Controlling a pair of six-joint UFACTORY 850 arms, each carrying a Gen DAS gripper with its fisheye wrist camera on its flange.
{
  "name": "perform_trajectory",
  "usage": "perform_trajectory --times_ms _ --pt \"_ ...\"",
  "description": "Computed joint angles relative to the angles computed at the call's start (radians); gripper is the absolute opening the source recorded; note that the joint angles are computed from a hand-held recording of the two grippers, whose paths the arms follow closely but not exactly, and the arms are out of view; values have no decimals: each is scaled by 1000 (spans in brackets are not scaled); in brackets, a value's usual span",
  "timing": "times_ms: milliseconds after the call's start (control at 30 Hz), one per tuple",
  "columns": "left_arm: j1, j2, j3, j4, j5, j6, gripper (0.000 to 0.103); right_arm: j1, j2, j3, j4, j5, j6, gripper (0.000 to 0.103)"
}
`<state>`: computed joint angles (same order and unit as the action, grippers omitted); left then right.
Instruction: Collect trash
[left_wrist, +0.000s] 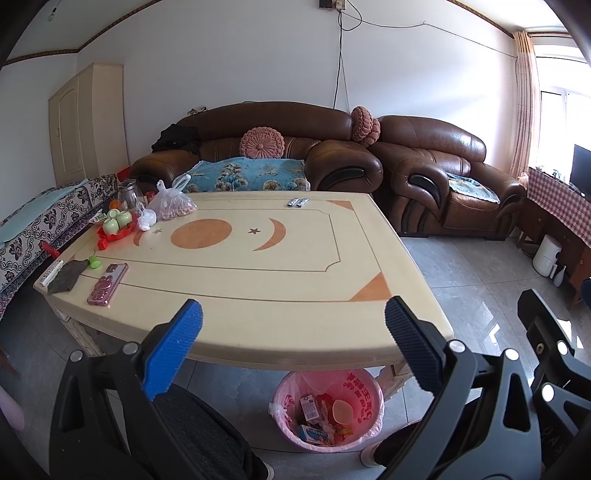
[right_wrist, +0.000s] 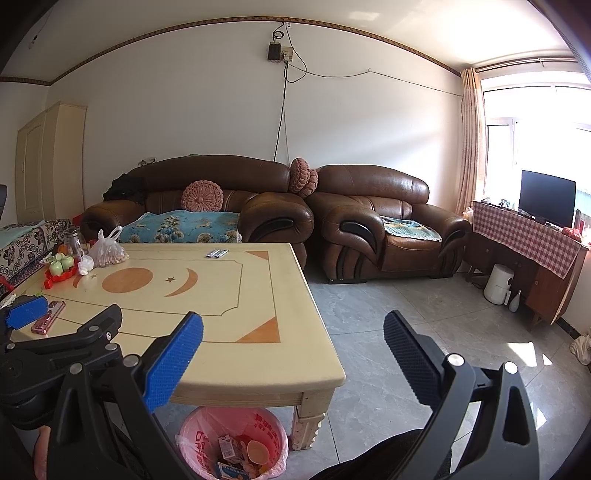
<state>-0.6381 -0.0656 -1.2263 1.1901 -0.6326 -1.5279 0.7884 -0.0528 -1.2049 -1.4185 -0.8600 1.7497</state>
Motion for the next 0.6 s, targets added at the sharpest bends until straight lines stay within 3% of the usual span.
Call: perform_trajectory --times_ms 600 --pt "-14 5 10 39 -37 -23 97 5 -7 -8 -4 -3 6 96"
